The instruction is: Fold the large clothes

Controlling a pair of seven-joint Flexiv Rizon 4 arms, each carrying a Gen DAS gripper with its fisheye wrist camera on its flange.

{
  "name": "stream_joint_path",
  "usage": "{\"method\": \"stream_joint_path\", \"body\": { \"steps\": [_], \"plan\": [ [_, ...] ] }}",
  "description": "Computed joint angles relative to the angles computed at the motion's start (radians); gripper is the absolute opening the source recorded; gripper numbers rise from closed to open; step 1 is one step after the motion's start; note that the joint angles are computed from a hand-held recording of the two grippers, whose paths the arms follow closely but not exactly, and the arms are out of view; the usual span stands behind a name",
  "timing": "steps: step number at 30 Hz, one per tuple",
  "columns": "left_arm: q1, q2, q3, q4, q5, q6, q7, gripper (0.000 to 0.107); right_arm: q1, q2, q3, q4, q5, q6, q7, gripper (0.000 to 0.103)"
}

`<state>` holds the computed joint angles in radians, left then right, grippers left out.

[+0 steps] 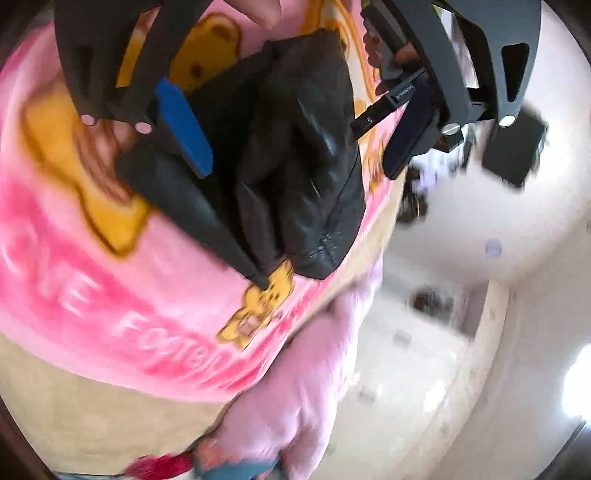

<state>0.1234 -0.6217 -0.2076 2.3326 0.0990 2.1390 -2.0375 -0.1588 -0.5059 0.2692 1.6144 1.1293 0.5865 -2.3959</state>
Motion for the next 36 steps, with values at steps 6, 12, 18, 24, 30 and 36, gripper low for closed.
{"method": "stream_joint_path", "body": {
  "steps": [6, 12, 18, 24, 30, 36],
  "plan": [
    [0.0, -0.002, 0.001, 0.001, 0.001, 0.005, -0.003, 0.077, 0.127, -0.095, -0.014, -0.161, -0.289, -0.125, 0.199, 0.094],
    [-0.007, 0.002, 0.006, 0.006, -0.007, -0.004, -0.001, 0.077, 0.217, -0.102, 0.002, -0.134, -0.474, -0.002, 0.211, 0.064],
    [0.034, -0.017, -0.023, 0.016, 0.027, 0.071, -0.054, 0.08, 0.172, 0.001, 0.086, -0.033, -0.375, 0.204, 0.027, 0.017],
    [-0.039, 0.011, 0.027, 0.017, 0.008, 0.136, -0.067, 0.084, 0.137, -0.042, 0.054, -0.121, -0.269, 0.23, -0.094, 0.015],
    [-0.047, -0.061, 0.016, -0.02, -0.025, 0.091, -0.096, 0.093, 0.169, -0.227, 0.017, -0.183, -0.426, 0.278, 0.022, 0.05],
    [0.032, -0.134, -0.037, -0.034, 0.057, 0.159, -0.172, 0.095, 0.021, -0.305, 0.113, -0.292, -0.398, 0.057, 0.055, 0.091]
  ]
}}
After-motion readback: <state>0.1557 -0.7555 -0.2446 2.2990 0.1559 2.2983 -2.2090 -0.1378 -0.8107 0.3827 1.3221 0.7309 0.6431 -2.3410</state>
